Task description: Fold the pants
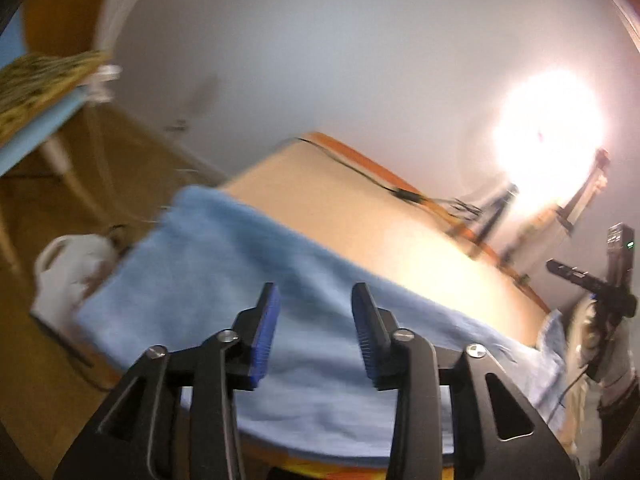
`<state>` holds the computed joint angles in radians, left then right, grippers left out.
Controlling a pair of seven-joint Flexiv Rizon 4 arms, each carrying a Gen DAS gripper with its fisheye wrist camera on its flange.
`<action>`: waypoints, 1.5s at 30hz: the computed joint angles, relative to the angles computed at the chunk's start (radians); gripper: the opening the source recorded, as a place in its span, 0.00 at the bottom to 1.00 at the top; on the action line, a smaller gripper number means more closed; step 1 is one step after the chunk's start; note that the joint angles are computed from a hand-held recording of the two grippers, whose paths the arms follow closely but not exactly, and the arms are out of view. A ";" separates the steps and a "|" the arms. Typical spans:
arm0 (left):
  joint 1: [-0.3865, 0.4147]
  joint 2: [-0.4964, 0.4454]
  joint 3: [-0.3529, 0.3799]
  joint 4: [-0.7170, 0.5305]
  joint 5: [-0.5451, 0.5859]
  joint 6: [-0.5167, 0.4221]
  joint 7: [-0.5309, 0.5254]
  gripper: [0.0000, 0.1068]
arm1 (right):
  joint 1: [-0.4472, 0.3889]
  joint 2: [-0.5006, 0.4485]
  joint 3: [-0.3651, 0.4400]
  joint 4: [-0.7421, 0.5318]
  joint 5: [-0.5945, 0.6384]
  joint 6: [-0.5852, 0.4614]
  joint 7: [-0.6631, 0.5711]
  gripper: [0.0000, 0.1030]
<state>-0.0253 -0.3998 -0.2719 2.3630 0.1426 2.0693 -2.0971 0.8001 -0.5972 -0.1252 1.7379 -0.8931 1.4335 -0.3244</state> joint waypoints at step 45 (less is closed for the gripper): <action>-0.416 -0.426 -0.303 -0.708 -0.323 -0.736 0.704 0.47 | -0.355 0.115 0.168 0.260 0.196 -0.579 0.142 0.53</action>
<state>-0.4411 -0.8262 -0.5748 1.6554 -0.1807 1.3332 -1.3930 0.4455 -0.4821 0.0429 1.9978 -0.6970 0.8543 -0.1827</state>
